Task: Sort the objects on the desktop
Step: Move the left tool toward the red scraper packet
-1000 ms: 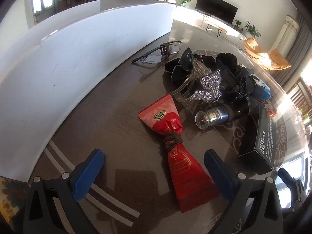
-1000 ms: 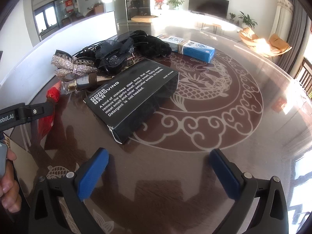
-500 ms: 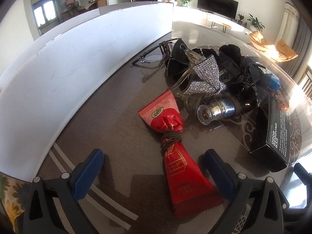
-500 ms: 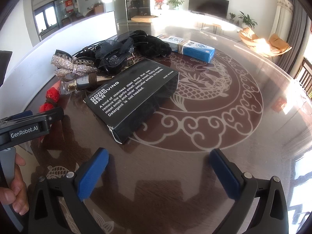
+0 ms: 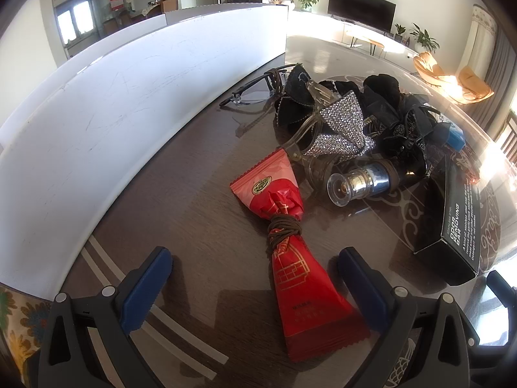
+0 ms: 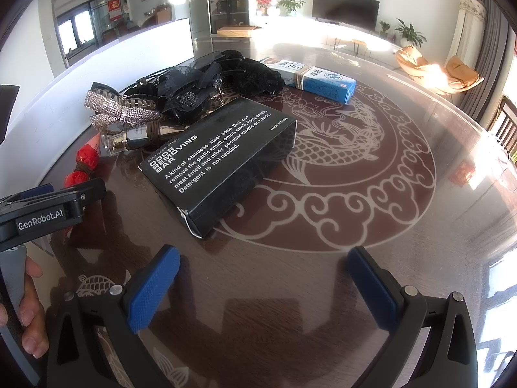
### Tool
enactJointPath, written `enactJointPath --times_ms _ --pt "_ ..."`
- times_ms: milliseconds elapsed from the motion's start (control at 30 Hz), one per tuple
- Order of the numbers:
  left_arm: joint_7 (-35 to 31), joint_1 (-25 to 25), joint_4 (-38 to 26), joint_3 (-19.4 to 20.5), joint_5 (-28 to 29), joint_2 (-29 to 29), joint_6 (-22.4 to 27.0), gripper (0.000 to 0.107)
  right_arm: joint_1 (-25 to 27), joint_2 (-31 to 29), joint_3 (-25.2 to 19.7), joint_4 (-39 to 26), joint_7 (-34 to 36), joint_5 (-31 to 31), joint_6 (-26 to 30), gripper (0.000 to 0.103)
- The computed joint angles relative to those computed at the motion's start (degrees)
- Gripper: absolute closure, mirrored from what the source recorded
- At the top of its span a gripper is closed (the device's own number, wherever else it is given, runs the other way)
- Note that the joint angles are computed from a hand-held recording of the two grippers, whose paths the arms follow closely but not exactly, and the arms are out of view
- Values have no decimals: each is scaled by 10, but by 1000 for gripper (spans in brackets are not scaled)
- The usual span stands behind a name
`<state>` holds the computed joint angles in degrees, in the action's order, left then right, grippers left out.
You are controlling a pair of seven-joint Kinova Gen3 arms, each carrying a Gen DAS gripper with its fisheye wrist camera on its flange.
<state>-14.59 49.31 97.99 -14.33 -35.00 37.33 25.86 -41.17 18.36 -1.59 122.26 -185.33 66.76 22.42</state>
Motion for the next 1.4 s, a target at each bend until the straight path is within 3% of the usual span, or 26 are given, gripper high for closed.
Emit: enactJointPath --times_ms 1400 --pt "-11 3 4 17 -2 -7 5 4 0 1 2 -1 4 -2 -2 0"
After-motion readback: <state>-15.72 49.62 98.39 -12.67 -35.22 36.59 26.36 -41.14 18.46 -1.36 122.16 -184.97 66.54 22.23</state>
